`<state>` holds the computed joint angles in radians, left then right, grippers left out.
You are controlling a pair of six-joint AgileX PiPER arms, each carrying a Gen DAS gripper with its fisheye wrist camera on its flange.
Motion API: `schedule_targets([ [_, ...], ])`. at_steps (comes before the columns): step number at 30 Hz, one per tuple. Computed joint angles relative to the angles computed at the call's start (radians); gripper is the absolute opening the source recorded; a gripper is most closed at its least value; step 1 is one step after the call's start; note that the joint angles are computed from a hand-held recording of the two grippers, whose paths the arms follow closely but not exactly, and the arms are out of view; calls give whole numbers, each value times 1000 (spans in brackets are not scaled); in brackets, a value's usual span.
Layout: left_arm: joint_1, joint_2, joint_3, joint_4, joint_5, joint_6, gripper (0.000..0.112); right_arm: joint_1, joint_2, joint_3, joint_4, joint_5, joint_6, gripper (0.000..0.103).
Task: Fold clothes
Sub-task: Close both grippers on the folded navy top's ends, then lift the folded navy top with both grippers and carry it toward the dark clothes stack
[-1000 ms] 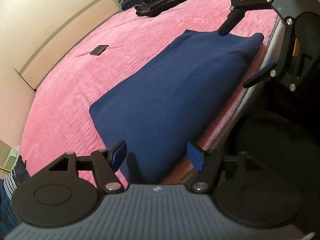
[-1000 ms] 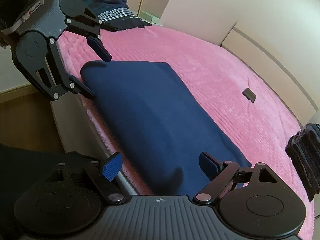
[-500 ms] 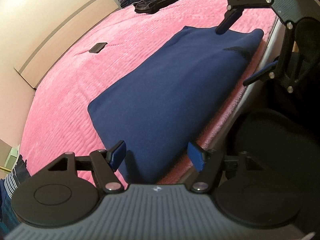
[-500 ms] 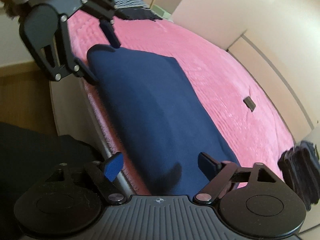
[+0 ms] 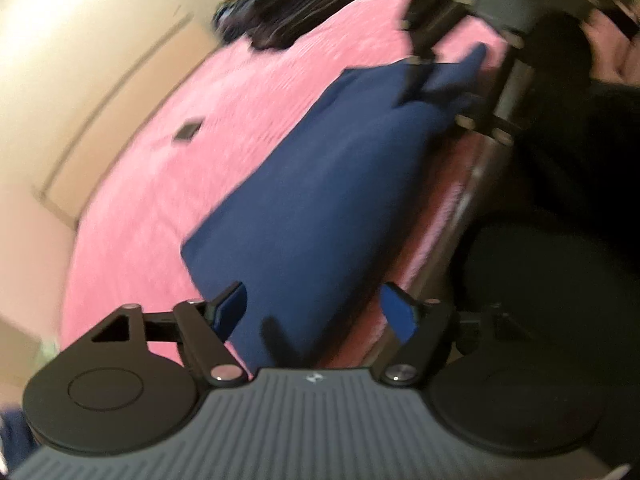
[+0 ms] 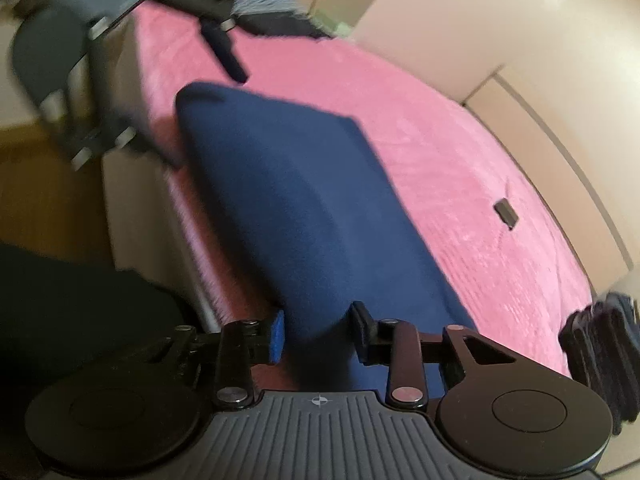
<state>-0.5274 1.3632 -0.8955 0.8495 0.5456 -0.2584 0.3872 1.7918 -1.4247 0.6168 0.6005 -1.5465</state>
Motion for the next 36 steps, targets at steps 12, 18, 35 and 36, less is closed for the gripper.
schedule_targets([
  [12, -136, 226, 11, 554, 143, -238, 67, -26, -21, -6, 37, 43, 0, 32],
  [18, -122, 308, 10, 679, 191, -281, 59, -32, -35, 29, 73, 20, -52, 32],
  [35, 57, 217, -173, 25, 47, 73, 34, 93, 0, 129, 288, -238, -398, 75],
  [36, 54, 219, -174, 31, 52, 80, 34, 103, 14, 121, 257, -262, -389, 71],
])
